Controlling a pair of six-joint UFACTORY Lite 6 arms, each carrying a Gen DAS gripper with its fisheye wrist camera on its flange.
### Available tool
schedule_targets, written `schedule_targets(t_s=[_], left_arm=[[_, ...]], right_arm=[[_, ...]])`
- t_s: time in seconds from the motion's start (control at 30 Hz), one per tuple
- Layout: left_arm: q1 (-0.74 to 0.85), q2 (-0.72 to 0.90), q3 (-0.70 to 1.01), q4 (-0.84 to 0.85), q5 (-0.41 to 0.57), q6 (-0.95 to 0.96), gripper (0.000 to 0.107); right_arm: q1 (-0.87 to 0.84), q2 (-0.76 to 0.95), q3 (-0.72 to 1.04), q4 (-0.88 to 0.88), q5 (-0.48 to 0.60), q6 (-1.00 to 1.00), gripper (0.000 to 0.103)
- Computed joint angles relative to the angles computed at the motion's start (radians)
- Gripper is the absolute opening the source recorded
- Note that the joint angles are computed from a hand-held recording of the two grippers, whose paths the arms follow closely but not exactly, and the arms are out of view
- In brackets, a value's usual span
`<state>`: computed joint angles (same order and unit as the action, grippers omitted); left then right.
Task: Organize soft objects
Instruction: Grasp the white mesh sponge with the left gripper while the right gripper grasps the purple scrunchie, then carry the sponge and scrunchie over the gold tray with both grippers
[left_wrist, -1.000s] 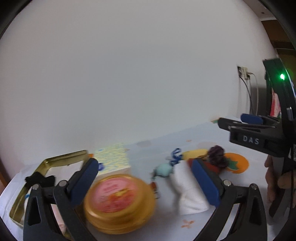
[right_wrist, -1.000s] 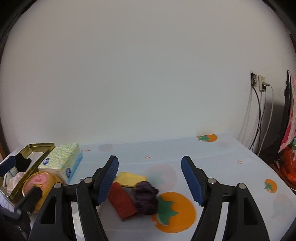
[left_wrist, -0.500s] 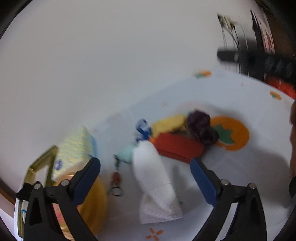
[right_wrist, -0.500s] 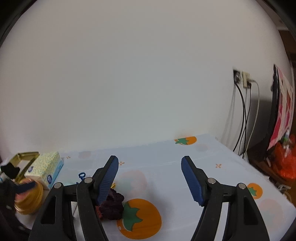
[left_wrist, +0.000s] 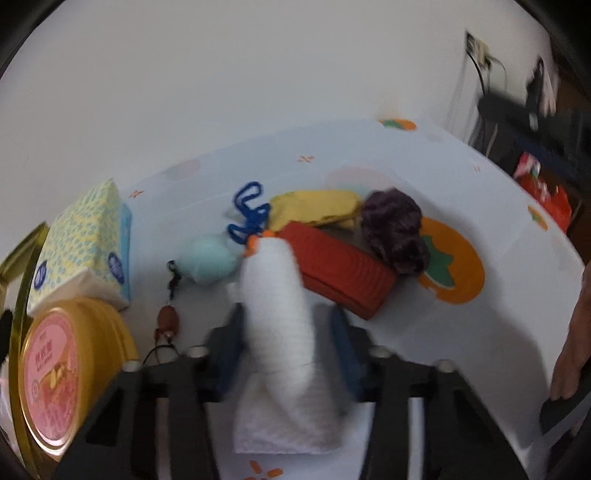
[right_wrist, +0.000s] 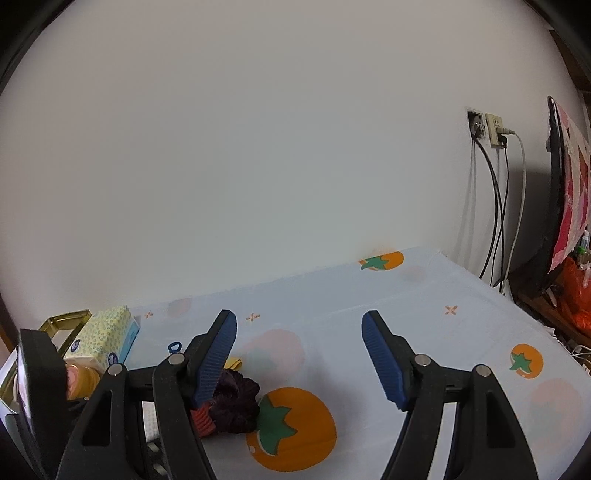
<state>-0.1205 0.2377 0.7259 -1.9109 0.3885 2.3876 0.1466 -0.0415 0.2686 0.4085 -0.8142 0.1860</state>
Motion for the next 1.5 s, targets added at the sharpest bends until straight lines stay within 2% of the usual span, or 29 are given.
schedule_targets(t_s=[0.13, 0.4, 0.57, 0.63, 0.73, 0.83, 1.0, 1.1, 1.27, 1.5], left_arm=[[0.131, 0.006, 0.006, 0.225, 0.183, -0.199, 0.021], [0.337, -0.177, -0.128, 0.284, 0.447, -0.125, 0.019], [0.477, -0.23, -0.146, 0.242, 0.575, -0.053, 0.019], [0.49, -0.232, -0.128, 0.237, 0.584, -0.065, 0.019], [0.504, -0.222, -0.113, 0.234, 0.591, -0.076, 0.019], [0.49, -0.204, -0.095, 0.234, 0.574, -0.09, 0.019], [0.466, -0.206, -0.109, 0.202, 0.545, -0.064, 0.019], [0.485, -0.208, -0.102, 0.212, 0.563, -0.079, 0.019], [0.509, -0.197, -0.096, 0.192, 0.566, -0.041, 0.019], [0.535, -0.165, -0.059, 0.189, 0.547, -0.025, 0.019]], right_arm=[[-0.033, 0.045, 0.022, -0.104, 0.023, 0.077, 0.072], [-0.079, 0.176, 0.103, -0.417, 0.077, 0.305, 0.072], [-0.032, 0.254, 0.174, -0.453, 0.128, 0.296, 0.064], [-0.005, 0.29, 0.217, -0.433, 0.169, 0.262, 0.062], [-0.014, 0.341, 0.276, -0.511, 0.218, 0.309, 0.06], [-0.051, 0.397, 0.325, -0.638, 0.25, 0.41, 0.033], [-0.069, 0.37, 0.279, -0.657, 0.222, 0.43, 0.024], [-0.114, 0.284, 0.177, -0.648, 0.124, 0.457, 0.024], [-0.094, 0.17, 0.055, -0.463, -0.017, 0.35, 0.024], [0.059, 0.155, 0.046, -0.139, -0.043, 0.147, 0.024]])
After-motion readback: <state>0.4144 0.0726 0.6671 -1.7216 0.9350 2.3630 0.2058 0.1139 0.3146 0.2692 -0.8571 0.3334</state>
